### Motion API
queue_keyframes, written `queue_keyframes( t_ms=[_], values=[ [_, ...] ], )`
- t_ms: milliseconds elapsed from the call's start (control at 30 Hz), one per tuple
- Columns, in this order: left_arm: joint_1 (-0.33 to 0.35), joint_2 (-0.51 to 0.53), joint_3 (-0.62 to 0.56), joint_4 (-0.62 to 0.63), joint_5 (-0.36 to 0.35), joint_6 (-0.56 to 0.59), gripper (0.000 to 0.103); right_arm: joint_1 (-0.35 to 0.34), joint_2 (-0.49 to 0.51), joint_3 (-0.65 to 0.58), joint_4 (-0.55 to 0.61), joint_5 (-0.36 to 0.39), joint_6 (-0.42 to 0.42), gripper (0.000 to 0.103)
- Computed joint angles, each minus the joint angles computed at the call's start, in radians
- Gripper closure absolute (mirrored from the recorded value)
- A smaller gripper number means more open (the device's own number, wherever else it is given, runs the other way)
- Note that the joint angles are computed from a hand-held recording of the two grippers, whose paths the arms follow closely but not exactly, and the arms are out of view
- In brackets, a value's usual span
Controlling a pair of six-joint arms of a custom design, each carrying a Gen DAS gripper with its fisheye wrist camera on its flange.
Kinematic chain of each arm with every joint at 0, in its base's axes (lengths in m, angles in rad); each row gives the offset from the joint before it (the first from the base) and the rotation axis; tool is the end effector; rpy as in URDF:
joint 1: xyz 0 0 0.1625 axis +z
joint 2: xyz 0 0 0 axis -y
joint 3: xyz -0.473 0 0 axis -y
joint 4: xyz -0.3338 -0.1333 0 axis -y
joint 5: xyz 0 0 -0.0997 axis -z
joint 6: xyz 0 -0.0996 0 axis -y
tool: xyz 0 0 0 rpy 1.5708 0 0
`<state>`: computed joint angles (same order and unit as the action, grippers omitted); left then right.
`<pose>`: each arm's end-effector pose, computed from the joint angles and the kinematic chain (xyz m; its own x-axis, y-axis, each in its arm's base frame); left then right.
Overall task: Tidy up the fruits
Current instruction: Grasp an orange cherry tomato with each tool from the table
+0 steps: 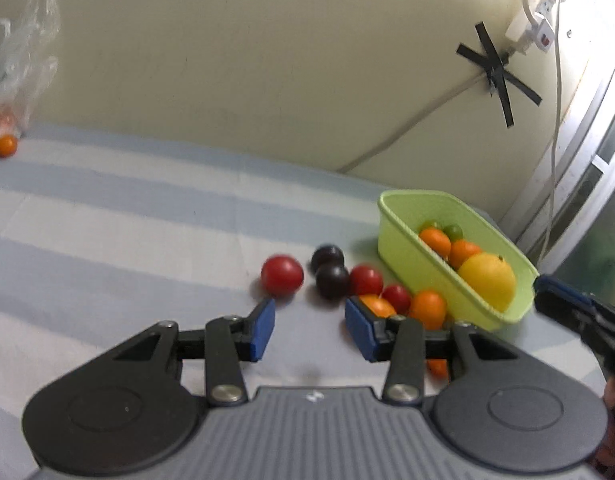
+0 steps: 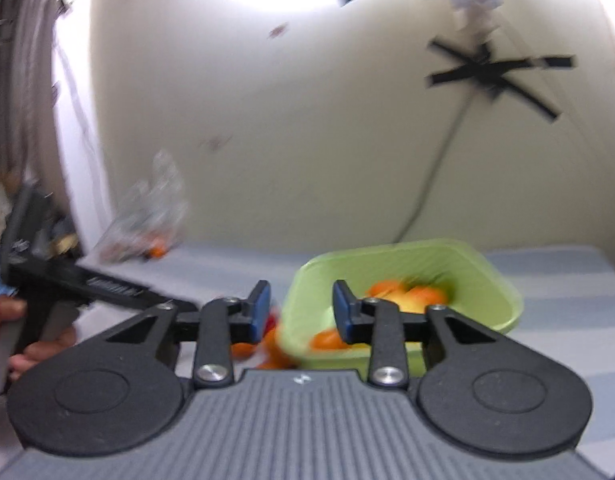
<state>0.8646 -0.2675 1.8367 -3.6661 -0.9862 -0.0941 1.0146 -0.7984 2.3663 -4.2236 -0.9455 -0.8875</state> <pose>-0.2362 -0.5670 -0.0680 -0.8635 0.2670 -0.4279 0.4822 0.6861 -0.5448 -0.0743 -0.4825 0.2179 -0.7985 -0.3148 0.5132 -0.5902 0.2415 -0.7703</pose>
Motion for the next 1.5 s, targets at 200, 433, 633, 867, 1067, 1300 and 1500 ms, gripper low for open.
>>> queue_keyframes(
  t_ms=[200,433,633,867,1067,1300,1500],
  values=[
    [-0.003,0.033,-0.068,0.084,-0.053,0.044,0.059,0.036,0.004,0.036,0.087,-0.117,-0.056,0.068],
    [-0.002,0.064,-0.138,0.142,-0.060,0.026,0.059,0.099,0.032,-0.038,0.122,-0.296,-0.029,0.067],
    [-0.009,0.084,-0.146,0.115,-0.034,0.037,0.068,0.121,0.054,-0.059,0.127,-0.349,-0.064,0.077],
    [-0.040,0.044,0.020,0.003,-0.037,0.039,0.068,0.091,0.047,-0.003,0.129,-0.271,-0.152,0.077],
    [-0.078,0.023,0.206,-0.169,0.029,0.039,0.068,0.095,0.052,0.045,0.162,-0.246,-0.241,0.077],
    [-0.109,0.065,0.243,-0.276,0.103,0.093,0.066,0.110,0.077,0.043,0.128,-0.275,-0.253,0.074],
    [-0.149,0.120,0.212,-0.307,0.188,0.185,0.067,0.110,0.079,0.047,0.121,-0.285,-0.254,0.074]
  ],
)
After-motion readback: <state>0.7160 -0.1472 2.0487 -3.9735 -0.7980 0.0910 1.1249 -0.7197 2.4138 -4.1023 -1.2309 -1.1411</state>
